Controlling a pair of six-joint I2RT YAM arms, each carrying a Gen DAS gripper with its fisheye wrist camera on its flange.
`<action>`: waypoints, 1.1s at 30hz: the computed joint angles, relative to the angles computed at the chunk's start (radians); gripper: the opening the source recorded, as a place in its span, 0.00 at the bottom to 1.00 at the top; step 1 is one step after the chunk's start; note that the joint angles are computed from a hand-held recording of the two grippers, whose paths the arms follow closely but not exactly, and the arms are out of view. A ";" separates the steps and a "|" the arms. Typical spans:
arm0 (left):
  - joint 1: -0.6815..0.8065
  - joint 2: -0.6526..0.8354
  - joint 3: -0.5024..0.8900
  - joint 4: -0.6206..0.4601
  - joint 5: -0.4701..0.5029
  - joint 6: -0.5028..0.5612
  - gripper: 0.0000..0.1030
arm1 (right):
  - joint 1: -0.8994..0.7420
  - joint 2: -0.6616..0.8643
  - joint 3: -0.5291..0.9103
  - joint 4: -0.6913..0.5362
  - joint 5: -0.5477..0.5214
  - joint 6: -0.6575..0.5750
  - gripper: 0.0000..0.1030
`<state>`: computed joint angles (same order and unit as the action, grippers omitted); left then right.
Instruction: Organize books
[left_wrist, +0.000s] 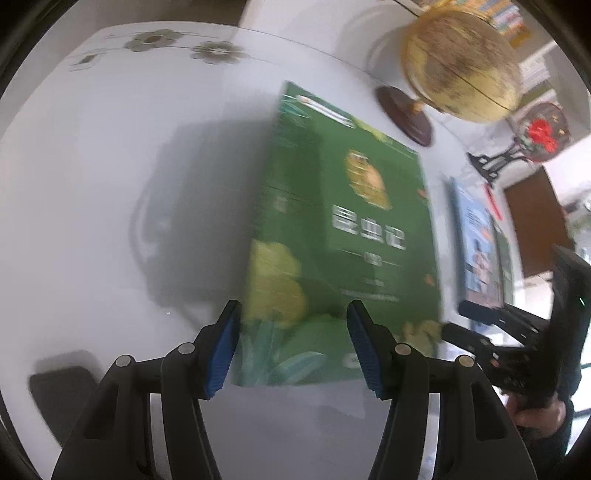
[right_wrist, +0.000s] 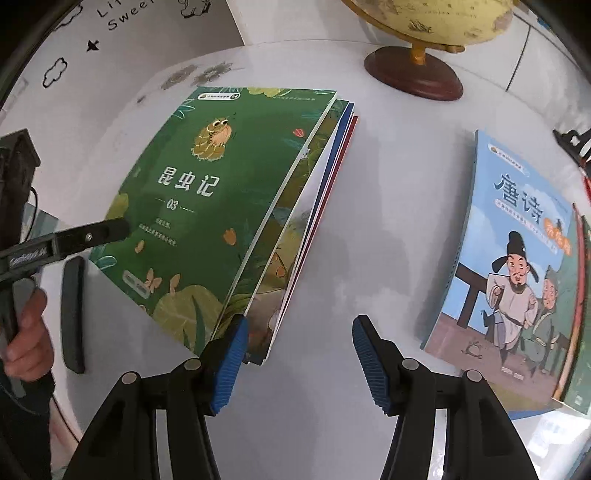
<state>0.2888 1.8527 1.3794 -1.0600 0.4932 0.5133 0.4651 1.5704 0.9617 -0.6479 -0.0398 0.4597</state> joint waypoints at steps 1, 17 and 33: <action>-0.011 -0.013 -0.012 0.000 0.001 0.001 0.57 | -0.007 0.001 -0.003 0.005 -0.011 0.008 0.56; -0.018 -0.221 -0.041 -0.004 0.007 -0.044 0.58 | -0.024 -0.182 -0.007 -0.075 0.039 0.034 0.56; -0.407 -0.679 0.021 -0.092 -0.083 -0.423 0.58 | 0.042 -0.563 0.198 -0.440 0.174 0.020 0.56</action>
